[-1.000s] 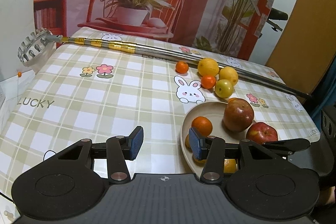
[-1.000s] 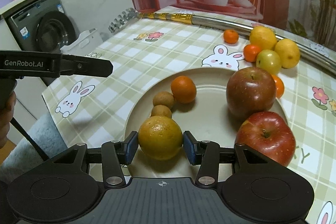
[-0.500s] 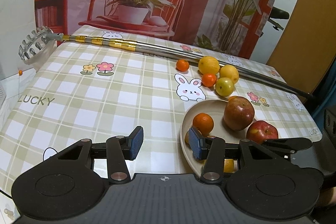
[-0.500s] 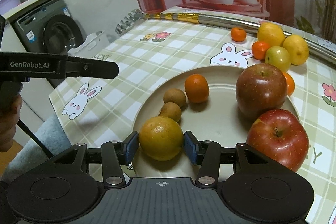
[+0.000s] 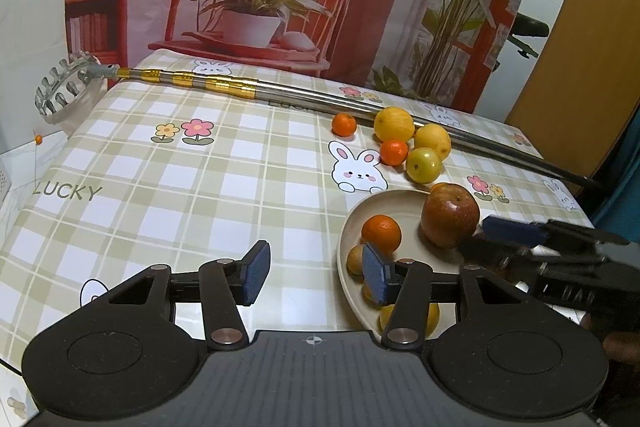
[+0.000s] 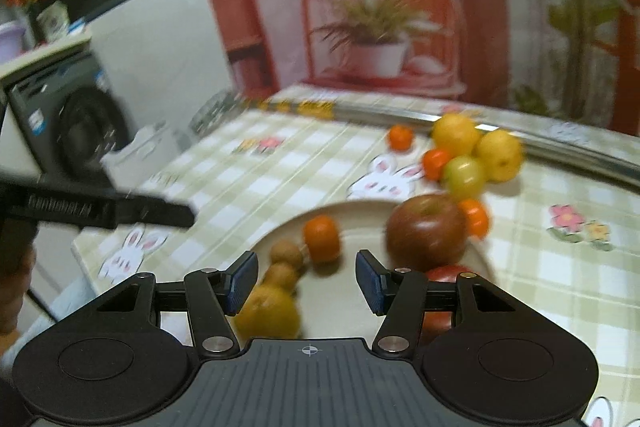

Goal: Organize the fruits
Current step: 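Lower the yellow orange onto the plate and open the right tool, then move both tools back toward the fruit pile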

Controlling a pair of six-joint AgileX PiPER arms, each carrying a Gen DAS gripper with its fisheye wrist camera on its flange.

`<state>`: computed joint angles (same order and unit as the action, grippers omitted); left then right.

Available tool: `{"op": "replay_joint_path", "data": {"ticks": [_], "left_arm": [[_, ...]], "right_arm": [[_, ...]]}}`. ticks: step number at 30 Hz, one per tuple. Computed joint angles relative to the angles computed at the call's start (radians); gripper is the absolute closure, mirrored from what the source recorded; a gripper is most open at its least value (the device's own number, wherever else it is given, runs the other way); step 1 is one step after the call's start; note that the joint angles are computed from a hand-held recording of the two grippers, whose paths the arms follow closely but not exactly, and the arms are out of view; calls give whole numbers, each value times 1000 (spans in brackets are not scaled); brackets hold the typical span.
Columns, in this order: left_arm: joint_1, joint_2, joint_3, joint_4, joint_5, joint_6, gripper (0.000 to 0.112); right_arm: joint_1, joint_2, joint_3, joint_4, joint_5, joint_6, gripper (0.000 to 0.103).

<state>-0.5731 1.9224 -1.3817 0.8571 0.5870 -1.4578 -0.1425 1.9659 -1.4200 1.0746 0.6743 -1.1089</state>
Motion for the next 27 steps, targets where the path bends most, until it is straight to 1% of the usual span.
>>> {"op": "replay_joint_path", "data": {"ticks": [4,7,10,16,27], "left_arm": [[1,-1,4,5,-7,-11,57],[10,-5,13,2,-25,-17,56],[20,-6,16,3,-38,-19,54],[29,10,-21,6,-31,20,54],[70,71,-184,-35,2,205,54]], "right_arm": [[-26,-7,14,58,-52,-17,52],[-46,-5,12,74,-72,-13,52],[-63,-3,7,80,-88,-10,52],[-99,13,-38,68,-106,20,52],[-158,78,-169,18,-130,84,51]]}}
